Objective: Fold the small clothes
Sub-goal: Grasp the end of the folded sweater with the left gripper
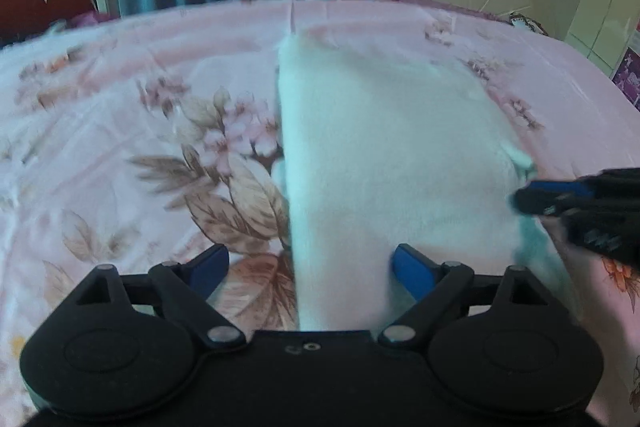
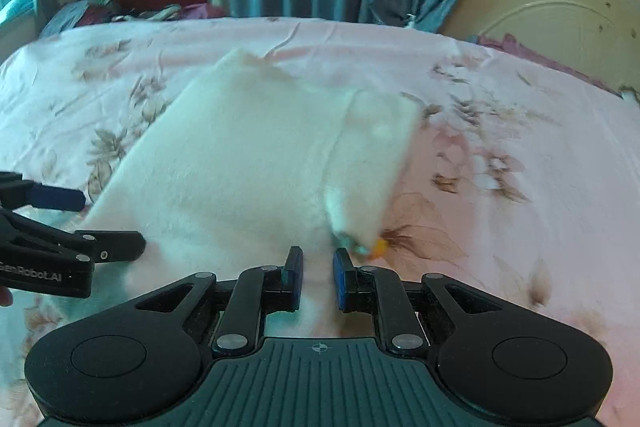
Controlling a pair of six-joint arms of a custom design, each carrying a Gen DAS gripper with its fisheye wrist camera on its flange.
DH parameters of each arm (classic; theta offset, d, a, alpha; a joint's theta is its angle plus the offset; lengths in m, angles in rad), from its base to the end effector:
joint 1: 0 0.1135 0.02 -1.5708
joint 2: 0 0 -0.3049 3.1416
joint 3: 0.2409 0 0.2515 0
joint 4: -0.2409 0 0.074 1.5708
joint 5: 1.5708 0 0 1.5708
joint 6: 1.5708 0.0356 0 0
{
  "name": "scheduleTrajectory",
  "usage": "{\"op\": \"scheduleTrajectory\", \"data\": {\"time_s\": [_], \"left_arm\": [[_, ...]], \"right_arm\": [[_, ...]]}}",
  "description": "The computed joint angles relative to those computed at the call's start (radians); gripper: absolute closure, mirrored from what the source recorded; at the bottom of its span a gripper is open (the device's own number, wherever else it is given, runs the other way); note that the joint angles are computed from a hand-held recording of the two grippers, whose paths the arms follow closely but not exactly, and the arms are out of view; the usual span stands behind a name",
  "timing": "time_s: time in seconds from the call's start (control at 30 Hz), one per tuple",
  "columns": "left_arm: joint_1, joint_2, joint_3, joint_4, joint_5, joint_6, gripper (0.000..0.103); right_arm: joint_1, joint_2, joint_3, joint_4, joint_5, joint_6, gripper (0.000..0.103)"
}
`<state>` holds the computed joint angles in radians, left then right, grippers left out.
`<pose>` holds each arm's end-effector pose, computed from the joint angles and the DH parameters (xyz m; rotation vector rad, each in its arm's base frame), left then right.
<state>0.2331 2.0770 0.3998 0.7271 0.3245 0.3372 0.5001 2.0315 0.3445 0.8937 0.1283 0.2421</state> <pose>0.2597 0.0500 0.0433 0.2564 2.4448 -0.1642 0.2334 0.1224 0.0592 -0.2425 2.3532 0.2097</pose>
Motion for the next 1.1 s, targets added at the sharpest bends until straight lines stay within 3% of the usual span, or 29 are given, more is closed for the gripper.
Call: {"op": "scheduleTrajectory", "data": {"time_s": [0.07, 0.13, 0.17, 0.3, 0.37, 0.4, 0.5, 0.63, 0.67, 0.8, 1.1], "left_arm": [[0.025, -0.016, -0.011, 0.020, 0.037, 0.011, 0.010], [0.051, -0.020, 0.013, -0.001, 0.077, -0.007, 0.010], [0.050, -0.021, 0.034, -0.022, 0.082, -0.023, 0.010], [0.041, -0.024, 0.108, -0.099, 0.115, -0.084, 0.010], [0.046, -0.005, 0.166, -0.171, 0.162, -0.123, 0.010], [0.048, 0.011, 0.189, -0.185, 0.178, -0.153, 0.010], [0.036, 0.049, 0.235, -0.180, 0.157, -0.211, 0.013], [0.048, 0.135, 0.343, -0.258, 0.246, -0.282, 0.013], [0.055, 0.163, 0.378, -0.309, 0.287, -0.283, 0.012], [0.036, 0.156, 0.381, -0.338, 0.258, -0.206, 0.016], [0.070, 0.191, 0.533, -0.599, 0.346, -0.142, 0.018]], "right_arm": [[-0.077, -0.021, -0.083, 0.125, -0.101, 0.052, 0.084], [-0.177, -0.004, -0.132, 0.222, -0.214, 0.131, 0.027], [-0.228, 0.018, -0.142, 0.269, -0.279, 0.146, 0.024], [-0.396, 0.057, -0.075, 0.208, -0.519, 0.216, 0.025], [-0.462, 0.089, -0.045, 0.199, -0.620, 0.251, 0.033], [-0.480, 0.097, -0.028, 0.186, -0.645, 0.265, 0.040], [-0.485, 0.134, 0.029, 0.170, -0.678, 0.294, 0.046], [-0.473, 0.199, 0.120, 0.116, -0.728, 0.298, 0.045], [-0.470, 0.208, 0.161, 0.034, -0.733, 0.271, 0.045], [-0.512, 0.210, 0.177, -0.010, -0.789, 0.270, 0.046], [-0.585, 0.302, 0.296, -0.125, -1.023, 0.338, 0.044]]}}
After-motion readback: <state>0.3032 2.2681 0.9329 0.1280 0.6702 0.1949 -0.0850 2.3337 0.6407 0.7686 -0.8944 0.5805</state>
